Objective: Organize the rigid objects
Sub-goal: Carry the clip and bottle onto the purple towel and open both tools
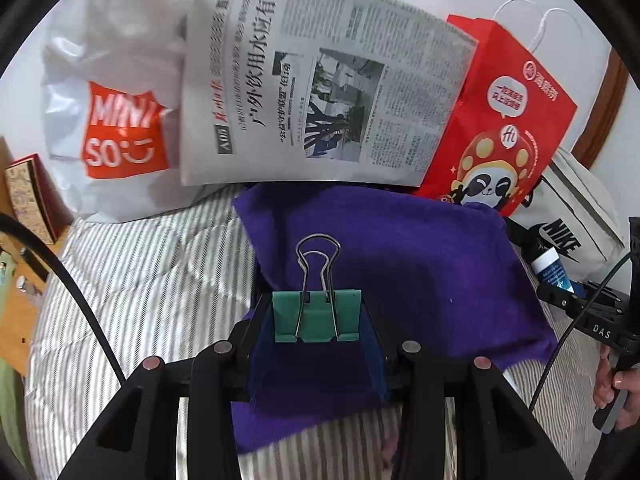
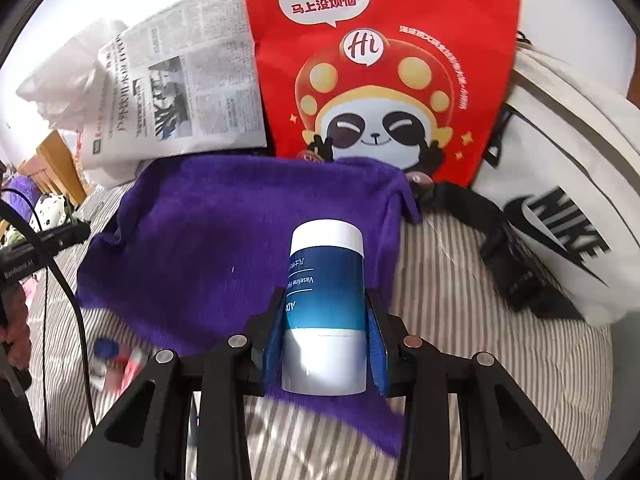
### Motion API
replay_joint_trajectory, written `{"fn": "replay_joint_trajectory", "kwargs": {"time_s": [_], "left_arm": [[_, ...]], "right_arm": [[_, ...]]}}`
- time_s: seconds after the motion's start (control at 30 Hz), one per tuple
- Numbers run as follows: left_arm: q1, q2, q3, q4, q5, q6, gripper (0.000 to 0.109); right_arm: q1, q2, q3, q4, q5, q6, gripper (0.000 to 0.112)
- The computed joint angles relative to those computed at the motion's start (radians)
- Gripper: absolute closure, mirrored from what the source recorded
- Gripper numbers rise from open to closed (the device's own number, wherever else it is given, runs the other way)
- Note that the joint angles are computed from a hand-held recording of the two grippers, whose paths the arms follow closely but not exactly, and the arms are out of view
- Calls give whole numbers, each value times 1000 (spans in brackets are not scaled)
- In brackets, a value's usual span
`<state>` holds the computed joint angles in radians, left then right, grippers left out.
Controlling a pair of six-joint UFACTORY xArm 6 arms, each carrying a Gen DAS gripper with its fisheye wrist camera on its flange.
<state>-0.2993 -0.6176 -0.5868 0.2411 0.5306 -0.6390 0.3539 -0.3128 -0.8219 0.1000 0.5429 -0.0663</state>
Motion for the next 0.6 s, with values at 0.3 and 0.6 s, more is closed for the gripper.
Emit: {"fn": "replay_joint_trajectory", "kwargs": {"time_s": [0.3, 0.6], "left_arm": [[32, 118, -47, -58, -44, 56, 69], [49, 156, -47, -129, -75, 117, 69]], "right_arm": [[13, 248, -181, -79, -20, 63, 76], [17, 365, -261, -111, 13, 88, 76]]}}
